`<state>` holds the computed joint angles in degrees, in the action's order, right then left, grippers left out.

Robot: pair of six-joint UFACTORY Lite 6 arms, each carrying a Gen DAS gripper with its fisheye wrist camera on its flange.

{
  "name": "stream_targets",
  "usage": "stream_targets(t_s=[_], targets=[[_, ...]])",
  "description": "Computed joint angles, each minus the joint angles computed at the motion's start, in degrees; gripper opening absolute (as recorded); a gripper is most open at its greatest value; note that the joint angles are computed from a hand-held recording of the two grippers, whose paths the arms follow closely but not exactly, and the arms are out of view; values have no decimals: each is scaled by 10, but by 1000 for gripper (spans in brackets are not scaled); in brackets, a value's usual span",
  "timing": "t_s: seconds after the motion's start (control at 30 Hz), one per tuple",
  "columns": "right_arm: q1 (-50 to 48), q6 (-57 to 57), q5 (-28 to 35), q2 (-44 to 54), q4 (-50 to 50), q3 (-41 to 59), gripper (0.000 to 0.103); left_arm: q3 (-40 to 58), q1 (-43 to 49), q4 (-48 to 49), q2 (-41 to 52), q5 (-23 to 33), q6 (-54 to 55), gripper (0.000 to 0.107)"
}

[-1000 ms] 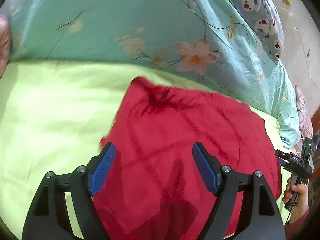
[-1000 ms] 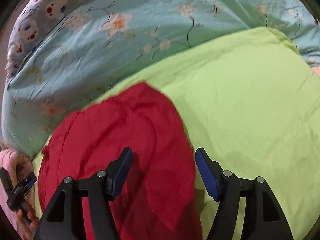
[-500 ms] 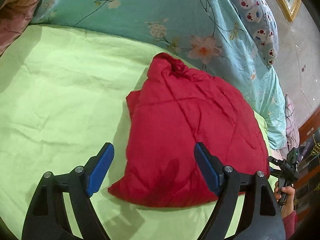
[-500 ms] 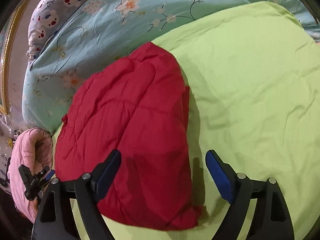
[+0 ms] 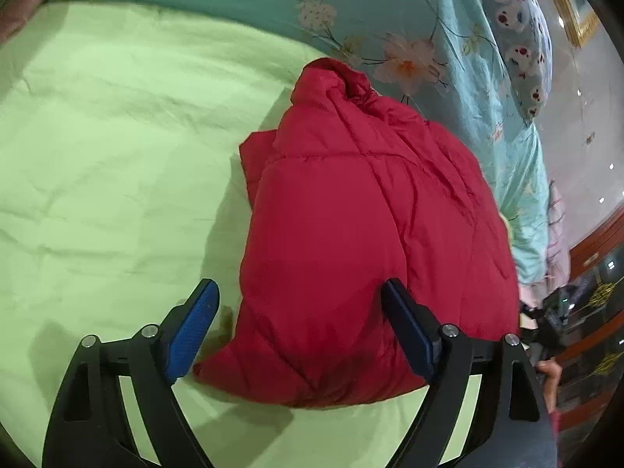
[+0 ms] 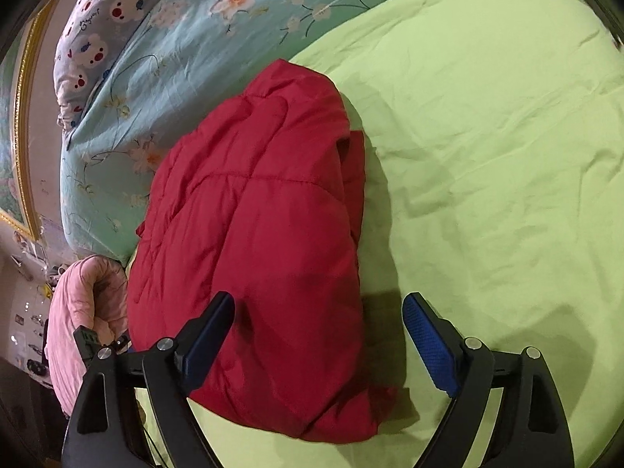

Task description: Fold large clothes

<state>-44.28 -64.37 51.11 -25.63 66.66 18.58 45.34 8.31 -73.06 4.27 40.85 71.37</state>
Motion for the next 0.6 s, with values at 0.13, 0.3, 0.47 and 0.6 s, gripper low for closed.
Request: stream_targets(t_s=[0.13,0.3,0.47,0.6], targets=[[28,-42,2,76,43,27,93,47,1,-15,72,41,-8,95],[77,-73,-12,135,90,64,98,92,-24,-36,140,60,-4,103],[116,-85,-8,200,119,106,99,143,-37,-49,202,102,-37,103],[136,-81,-10,229,127,127,96,141,-56,-65,196,100,-18,103]])
